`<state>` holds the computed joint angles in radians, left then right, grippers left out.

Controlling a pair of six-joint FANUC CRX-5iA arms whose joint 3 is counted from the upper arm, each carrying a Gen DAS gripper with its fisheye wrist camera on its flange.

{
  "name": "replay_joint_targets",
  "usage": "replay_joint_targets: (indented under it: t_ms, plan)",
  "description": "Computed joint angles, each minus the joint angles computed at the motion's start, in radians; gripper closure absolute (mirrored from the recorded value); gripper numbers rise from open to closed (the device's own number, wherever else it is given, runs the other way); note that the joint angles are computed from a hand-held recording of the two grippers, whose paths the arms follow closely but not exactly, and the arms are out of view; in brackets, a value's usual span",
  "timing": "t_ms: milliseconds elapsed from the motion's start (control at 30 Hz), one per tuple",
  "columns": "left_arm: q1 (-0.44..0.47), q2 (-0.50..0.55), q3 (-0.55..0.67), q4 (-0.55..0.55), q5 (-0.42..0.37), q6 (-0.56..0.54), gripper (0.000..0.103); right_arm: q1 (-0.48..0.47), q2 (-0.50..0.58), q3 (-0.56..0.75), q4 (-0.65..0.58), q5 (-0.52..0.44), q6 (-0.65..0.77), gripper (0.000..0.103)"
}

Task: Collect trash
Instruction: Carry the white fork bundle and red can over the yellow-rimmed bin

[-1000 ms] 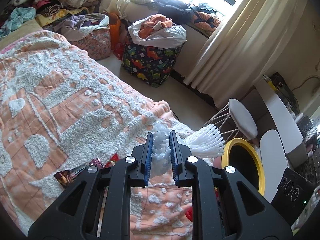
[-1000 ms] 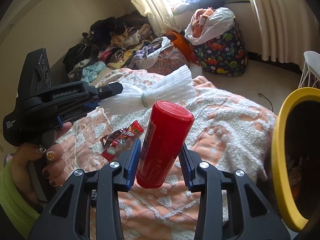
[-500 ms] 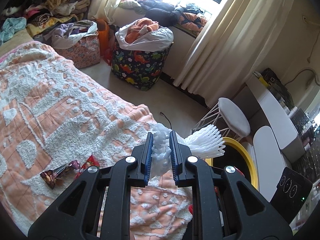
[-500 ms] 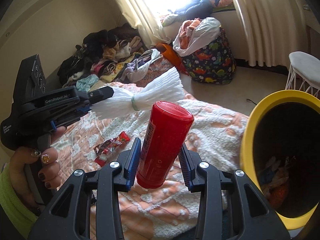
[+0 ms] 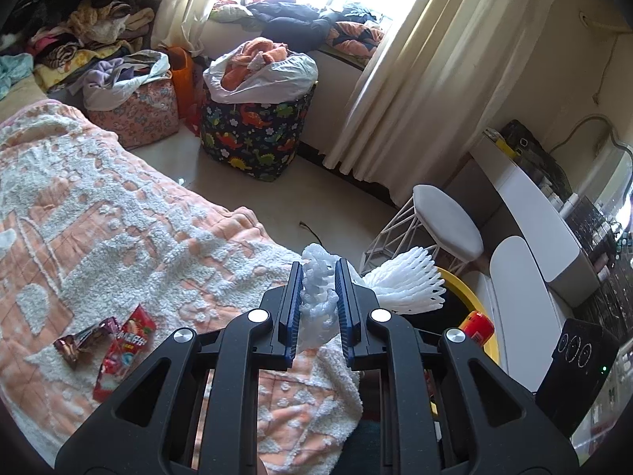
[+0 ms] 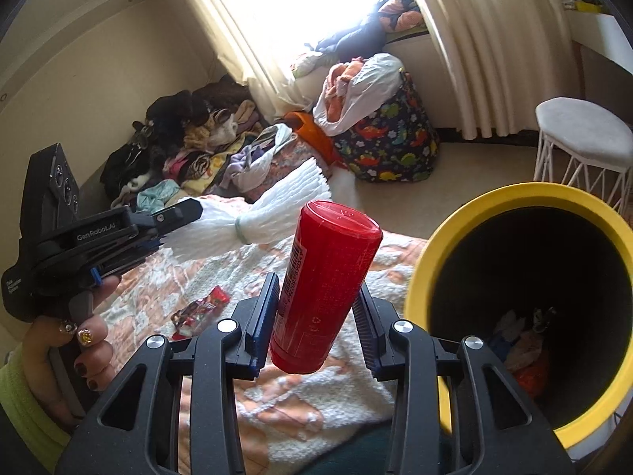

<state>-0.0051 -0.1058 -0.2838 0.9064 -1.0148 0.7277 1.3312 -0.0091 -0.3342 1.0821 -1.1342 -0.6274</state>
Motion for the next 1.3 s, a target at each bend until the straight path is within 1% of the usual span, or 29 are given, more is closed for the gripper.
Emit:
replay_joint_targets:
  t_ms: [700,1300]
  plan:
    - [-0.101,-0.011,-0.003,-0.047,0.023,0.005,0.092,0.071,-0.09,-0.1,-0.001,-0.157,-0.13,0.068]
    - [-0.199,-0.001,0.008,-0.118,0.04,0.012,0.092,0.116,-0.182,-0.19,-0.046,-0.301,-0.251,0.068]
